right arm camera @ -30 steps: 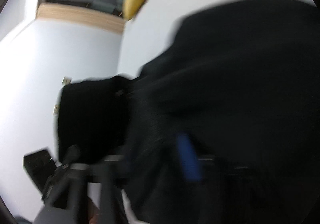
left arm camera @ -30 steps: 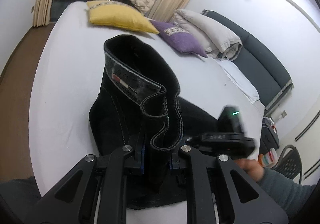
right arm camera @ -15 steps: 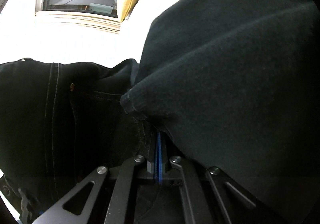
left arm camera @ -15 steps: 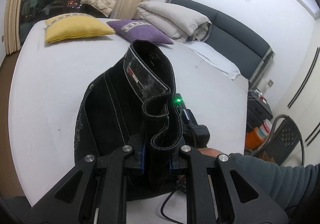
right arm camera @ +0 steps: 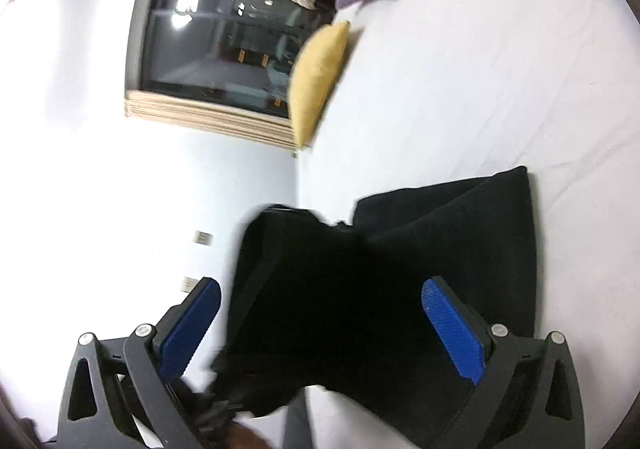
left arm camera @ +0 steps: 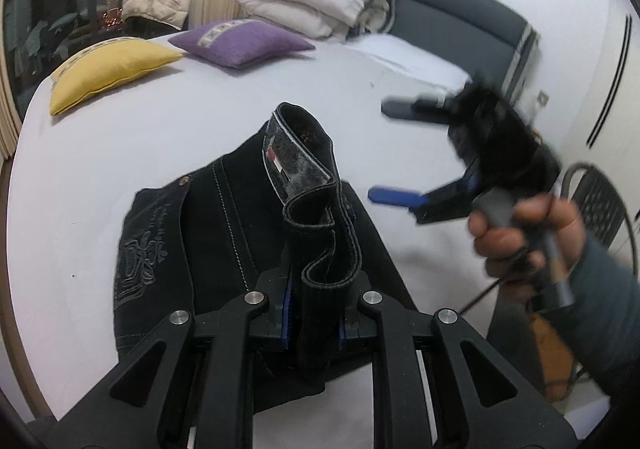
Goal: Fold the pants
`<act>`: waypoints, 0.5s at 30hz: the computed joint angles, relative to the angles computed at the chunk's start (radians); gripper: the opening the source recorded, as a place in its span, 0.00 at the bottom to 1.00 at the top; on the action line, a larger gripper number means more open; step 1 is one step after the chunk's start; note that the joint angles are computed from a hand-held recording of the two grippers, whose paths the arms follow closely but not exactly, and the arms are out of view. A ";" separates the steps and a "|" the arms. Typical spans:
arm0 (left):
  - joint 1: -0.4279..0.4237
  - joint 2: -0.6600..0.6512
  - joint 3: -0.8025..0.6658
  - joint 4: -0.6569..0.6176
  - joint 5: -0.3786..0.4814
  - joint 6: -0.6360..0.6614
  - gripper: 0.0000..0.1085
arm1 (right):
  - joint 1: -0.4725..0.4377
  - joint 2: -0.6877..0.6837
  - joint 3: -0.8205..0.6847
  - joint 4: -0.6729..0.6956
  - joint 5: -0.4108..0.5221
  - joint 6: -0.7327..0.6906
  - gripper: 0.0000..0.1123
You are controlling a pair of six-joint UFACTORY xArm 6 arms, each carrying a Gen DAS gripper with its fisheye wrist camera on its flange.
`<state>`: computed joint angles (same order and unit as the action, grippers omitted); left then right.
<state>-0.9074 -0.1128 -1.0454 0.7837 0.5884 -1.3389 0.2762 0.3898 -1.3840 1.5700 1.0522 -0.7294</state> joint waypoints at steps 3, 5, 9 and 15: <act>-0.018 0.062 -0.048 -0.014 0.017 0.042 0.13 | 0.023 0.042 -0.078 -0.122 0.026 0.033 0.92; -0.028 0.085 -0.069 -0.018 0.034 0.064 0.13 | 0.025 0.121 -0.191 -0.191 0.071 0.101 0.92; -0.042 0.119 -0.087 -0.033 0.048 0.095 0.13 | 0.055 0.222 -0.325 -0.208 0.098 0.157 0.92; -0.056 0.167 -0.125 -0.032 0.071 0.158 0.13 | 0.042 0.278 -0.443 -0.331 0.089 0.250 0.50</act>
<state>-0.9632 0.0538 -1.1704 0.7515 0.6590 -1.1809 0.3178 0.6681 -1.8267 1.2389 1.1411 -0.4797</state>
